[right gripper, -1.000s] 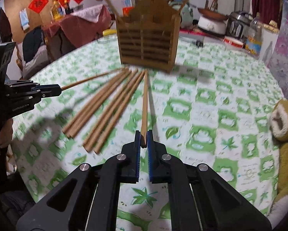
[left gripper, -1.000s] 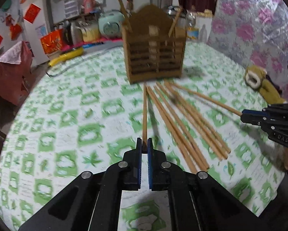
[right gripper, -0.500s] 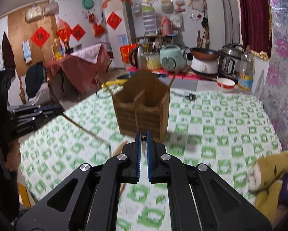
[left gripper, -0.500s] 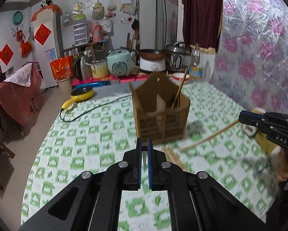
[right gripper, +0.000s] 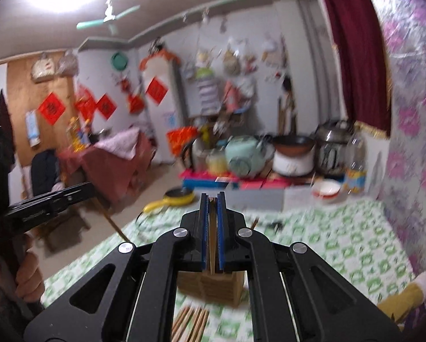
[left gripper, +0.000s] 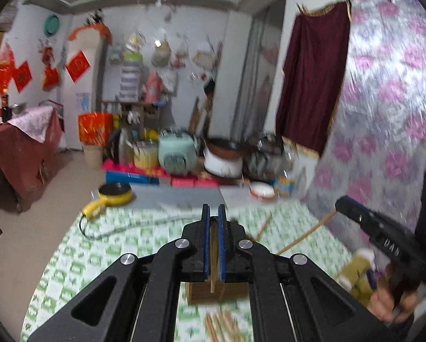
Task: Organize utensils
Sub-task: 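Carry both chopsticks above the holder and open both tools to release them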
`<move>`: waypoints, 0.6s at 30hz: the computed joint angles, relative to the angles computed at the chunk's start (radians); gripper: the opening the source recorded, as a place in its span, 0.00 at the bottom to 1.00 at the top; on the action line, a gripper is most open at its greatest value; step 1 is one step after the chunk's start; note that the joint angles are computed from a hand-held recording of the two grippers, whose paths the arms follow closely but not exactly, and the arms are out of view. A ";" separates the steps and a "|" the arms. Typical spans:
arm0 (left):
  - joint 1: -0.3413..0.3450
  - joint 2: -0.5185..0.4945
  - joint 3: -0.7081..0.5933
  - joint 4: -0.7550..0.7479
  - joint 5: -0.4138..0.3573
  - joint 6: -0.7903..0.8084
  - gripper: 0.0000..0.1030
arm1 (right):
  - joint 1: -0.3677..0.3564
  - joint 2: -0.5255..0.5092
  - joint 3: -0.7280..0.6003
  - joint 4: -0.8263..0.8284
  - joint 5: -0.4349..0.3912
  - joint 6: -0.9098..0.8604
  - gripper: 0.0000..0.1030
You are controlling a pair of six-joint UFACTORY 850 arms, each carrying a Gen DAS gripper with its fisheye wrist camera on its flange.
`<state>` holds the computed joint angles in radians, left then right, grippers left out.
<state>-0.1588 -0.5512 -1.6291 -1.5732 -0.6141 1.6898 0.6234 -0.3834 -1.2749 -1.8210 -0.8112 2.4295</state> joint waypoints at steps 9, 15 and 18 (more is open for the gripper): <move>-0.053 -0.157 -0.175 0.083 0.084 -0.167 0.05 | -0.080 -0.108 -0.084 0.031 0.126 -0.004 0.06; -0.058 -0.279 -0.344 0.384 0.043 -0.502 0.07 | -0.122 -0.128 -0.091 0.037 0.234 0.024 0.09; -0.052 -0.281 -0.337 0.386 0.038 -0.528 0.57 | -0.127 -0.133 -0.094 0.071 0.252 0.016 0.23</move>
